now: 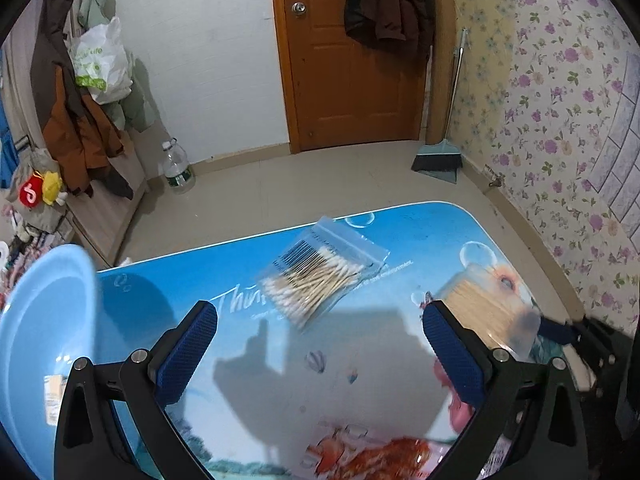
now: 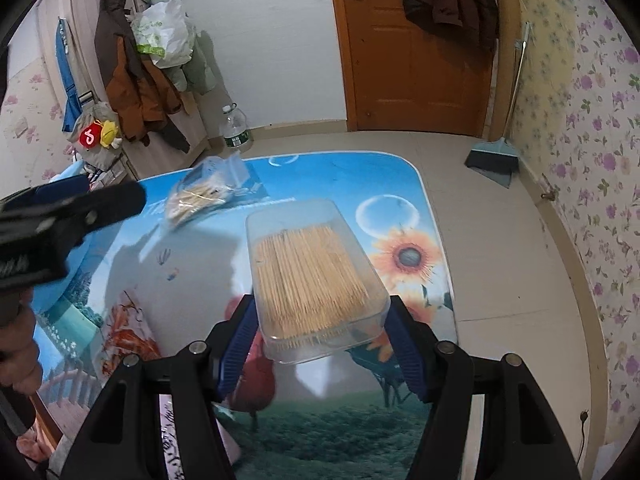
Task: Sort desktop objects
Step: 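Close the right gripper on the clear toothpick box while the left tool approaches the swab bag, then close the left gripper on the cotton swab bag and lift it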
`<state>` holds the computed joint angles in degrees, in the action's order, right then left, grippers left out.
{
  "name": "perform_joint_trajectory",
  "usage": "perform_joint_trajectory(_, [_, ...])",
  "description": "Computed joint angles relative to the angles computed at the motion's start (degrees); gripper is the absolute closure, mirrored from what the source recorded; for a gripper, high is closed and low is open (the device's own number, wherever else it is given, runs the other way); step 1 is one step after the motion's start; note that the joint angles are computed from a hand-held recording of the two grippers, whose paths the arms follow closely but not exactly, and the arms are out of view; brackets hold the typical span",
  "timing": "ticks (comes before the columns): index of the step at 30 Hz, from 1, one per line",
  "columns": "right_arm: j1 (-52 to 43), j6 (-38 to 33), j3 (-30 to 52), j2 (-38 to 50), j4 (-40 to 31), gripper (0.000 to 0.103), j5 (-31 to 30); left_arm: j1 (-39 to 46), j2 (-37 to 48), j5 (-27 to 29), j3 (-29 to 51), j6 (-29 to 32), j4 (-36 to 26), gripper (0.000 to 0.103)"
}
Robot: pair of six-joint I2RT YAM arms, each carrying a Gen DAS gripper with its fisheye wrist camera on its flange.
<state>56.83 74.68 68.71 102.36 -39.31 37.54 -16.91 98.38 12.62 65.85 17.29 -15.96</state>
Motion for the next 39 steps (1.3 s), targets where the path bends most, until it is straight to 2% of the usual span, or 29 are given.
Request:
perform_joint_trajectory(4, [0.4, -0.22, -0.37, -0.12, 0.15, 0.037, 0.49, -1.77, 5.43, -2.56, 3.74, -1.39, 1.12, 0.0])
perform_joint_trajectory(8, [0.31, -0.6, -2.39, -1.74, 2.21, 0.037, 0.01, -2.49, 11.75, -4.2, 9.28, -2.68, -0.7, 0.0])
perform_joint_trajectory(17, [0.86, -0.13, -2.23, -1.7, 2.27, 0.037, 0.06, -3.98, 21.06, -8.14, 17.66, -1.17, -2.27, 0.0])
perform_joint_trajectory(21, [1.1, 0.26, -1.84, -1.62, 1.86, 0.037, 0.1, -4.38, 24.0, -8.83, 20.62, 0.23, -4.67, 0.0])
perform_joint_trajectory(25, [1.19, 0.44, -1.38, -1.51, 1.07, 0.037, 0.36, -3.72, 25.28, -6.89, 23.27, 0.22, -7.71, 0.0])
perform_joint_trajectory(27, [1.23, 0.61, -1.18, -1.4, 0.78, 0.037, 0.45, -2.98, 25.38, -4.93, 23.47, 0.41, -7.95, 0.009])
perform_joint_trajectory(29, [1.18, 0.66, -1.1, -1.25, 0.76, 0.037, 0.43, -2.49, 25.08, -3.29, 23.36, 0.44, -8.27, 0.028])
perform_joint_trajectory(30, [1.19, 0.69, -1.05, -1.22, 0.72, 0.037, 0.42, -2.47, 24.59, -3.31, 22.75, 0.64, -7.78, 0.033])
perform_joint_trajectory(32, [1.15, 0.69, -1.05, -1.23, 0.69, 0.037, 0.41, -2.31, 24.19, -3.04, 22.39, 0.83, -7.62, 0.053])
perform_joint_trajectory(35, [1.1, 1.22, -1.15, -1.28, 0.53, 0.037, 0.46, -2.31, 23.02, -3.16, 20.92, 1.26, -7.14, 0.064])
perform_joint_trajectory(39, [1.13, 1.71, -0.57, -0.81, -0.16, 0.037, 0.59, -1.77, 20.77, -1.97, 17.81, 2.2, -6.09, 0.068])
